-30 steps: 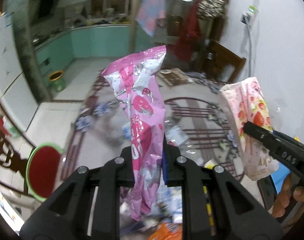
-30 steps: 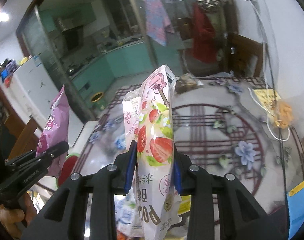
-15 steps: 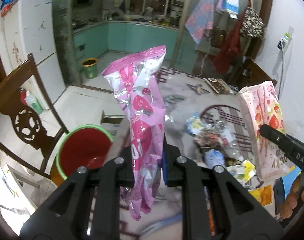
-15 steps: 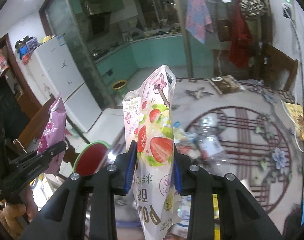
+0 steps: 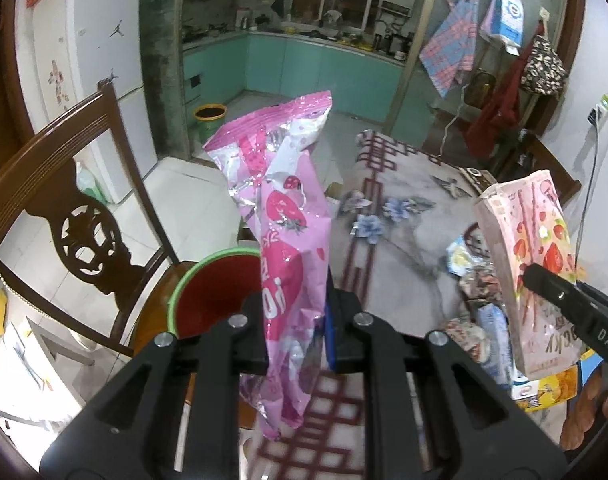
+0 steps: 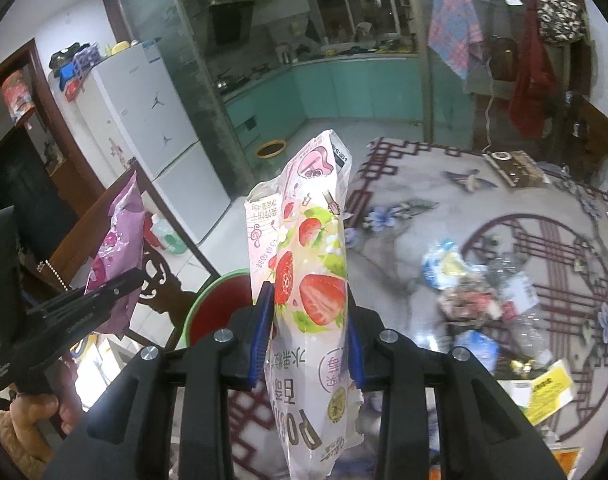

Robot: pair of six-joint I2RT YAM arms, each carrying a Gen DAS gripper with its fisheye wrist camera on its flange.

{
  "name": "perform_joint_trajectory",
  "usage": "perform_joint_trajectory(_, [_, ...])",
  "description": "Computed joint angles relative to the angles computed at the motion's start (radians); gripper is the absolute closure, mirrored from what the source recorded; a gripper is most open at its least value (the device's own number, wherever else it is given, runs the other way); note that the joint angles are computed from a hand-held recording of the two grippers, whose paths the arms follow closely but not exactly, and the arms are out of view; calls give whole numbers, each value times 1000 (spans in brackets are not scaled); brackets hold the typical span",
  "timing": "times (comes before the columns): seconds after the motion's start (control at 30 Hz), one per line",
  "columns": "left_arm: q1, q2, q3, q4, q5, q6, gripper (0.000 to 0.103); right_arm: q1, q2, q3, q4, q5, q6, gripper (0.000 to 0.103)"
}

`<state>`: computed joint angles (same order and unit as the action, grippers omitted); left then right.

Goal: Collect trash
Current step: 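Carry the pink wrapper and strawberry bag over the red bucket with both tools, then open both tools to drop the wrappers into the red bucket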

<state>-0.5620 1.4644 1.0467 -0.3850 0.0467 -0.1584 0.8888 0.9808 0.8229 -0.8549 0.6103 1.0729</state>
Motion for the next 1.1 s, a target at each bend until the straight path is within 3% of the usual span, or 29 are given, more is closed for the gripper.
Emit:
perform_joint_trajectory(0.43, [240, 147, 50, -11, 148, 138, 86, -119, 400, 129, 341, -208, -148, 72])
perform_joint_trajectory(0.77, [282, 299, 145, -50, 214, 208, 85, -189, 615, 236, 434, -348, -151, 69])
perform_joint_trajectory(0.8, [282, 310, 154, -52, 217, 212, 84, -197, 627, 242, 439, -357, -150, 69])
perform_joint_trajectory(0.83, [284, 319, 159, -49, 218, 216, 72, -205, 635, 243, 448, -364, -147, 64])
perform_joint_trajectory(0.87, [284, 323, 160, -46, 221, 219, 62, -208, 641, 243, 456, -368, -142, 53])
perform_joint_trajectory(0.9, [285, 322, 157, -36, 226, 216, 43, -212, 644, 246, 460, -366, -137, 48])
perform_joint_trajectory(0.93, [287, 325, 162, -34, 229, 214, 35, -214, 643, 248, 458, -358, -133, 44])
perform_joint_trajectory(1.1, [292, 350, 187, -39, 241, 218, 34, -218, 649, 275, 429, -324, -129, 43])
